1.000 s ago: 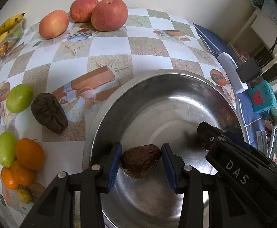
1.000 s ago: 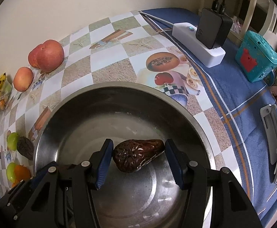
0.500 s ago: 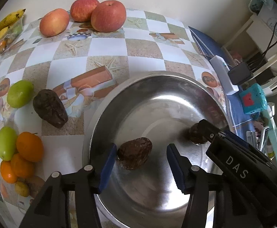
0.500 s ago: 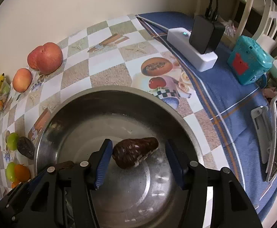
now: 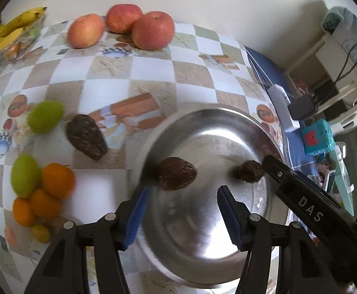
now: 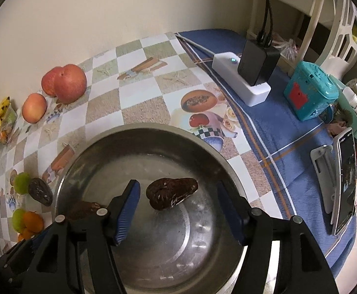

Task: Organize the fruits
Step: 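Lower the dates into the steel bowl and open both tools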

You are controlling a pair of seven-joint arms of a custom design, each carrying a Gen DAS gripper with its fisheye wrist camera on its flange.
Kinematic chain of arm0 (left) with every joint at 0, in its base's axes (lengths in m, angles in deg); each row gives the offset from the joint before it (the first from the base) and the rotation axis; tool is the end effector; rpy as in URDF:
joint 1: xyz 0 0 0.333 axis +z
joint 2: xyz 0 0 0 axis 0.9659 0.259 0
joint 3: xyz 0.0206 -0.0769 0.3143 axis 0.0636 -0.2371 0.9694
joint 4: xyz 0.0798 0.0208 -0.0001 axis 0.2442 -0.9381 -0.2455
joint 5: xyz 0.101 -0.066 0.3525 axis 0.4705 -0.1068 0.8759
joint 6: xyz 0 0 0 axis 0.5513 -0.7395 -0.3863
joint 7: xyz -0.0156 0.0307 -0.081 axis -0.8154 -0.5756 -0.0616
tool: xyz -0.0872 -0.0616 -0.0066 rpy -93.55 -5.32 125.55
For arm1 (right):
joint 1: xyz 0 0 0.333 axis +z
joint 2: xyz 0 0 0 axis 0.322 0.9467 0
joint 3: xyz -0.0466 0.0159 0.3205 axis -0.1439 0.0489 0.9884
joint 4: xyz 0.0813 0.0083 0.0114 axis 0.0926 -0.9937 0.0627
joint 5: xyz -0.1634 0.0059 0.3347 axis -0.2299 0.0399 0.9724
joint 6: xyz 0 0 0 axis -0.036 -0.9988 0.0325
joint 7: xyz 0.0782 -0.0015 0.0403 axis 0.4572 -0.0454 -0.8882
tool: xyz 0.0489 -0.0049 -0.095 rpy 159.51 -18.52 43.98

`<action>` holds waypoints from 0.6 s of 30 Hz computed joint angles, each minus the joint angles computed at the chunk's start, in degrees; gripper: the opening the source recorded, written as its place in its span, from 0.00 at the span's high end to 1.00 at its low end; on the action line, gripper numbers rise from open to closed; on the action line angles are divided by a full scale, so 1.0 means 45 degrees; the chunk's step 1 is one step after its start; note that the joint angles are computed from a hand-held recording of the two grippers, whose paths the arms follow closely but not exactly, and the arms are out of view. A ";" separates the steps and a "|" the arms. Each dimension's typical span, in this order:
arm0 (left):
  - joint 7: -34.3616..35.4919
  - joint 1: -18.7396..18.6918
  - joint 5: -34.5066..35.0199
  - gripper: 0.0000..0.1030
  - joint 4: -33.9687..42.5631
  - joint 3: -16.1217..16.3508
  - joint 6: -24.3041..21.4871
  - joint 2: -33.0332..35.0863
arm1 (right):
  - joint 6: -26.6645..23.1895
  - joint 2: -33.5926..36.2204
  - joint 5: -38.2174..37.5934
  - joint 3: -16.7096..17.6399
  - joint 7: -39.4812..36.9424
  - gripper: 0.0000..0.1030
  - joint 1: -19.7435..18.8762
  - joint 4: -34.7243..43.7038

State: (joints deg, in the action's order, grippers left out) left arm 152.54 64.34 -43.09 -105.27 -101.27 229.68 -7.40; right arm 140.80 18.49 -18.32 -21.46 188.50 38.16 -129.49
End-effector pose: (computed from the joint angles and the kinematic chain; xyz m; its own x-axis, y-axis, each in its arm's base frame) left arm 0.5153 -0.1908 0.3716 0.0490 -0.9461 0.3200 -0.9360 -0.1553 -0.3160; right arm 0.5237 0.2298 0.3729 -0.2029 -0.9766 -0.0708 -0.8845 0.2138 -0.4147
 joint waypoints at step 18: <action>-0.5317 0.1174 0.5067 0.29 -0.1863 0.0955 0.0459 -0.1661 | 0.0404 0.0112 0.0662 0.0572 -0.0988 0.35 0.0575 0.0440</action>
State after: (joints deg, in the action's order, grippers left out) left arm 128.61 69.62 -20.29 -113.65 -96.97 231.75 -14.87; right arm 142.62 18.99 -15.34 -18.88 184.05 40.74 -127.51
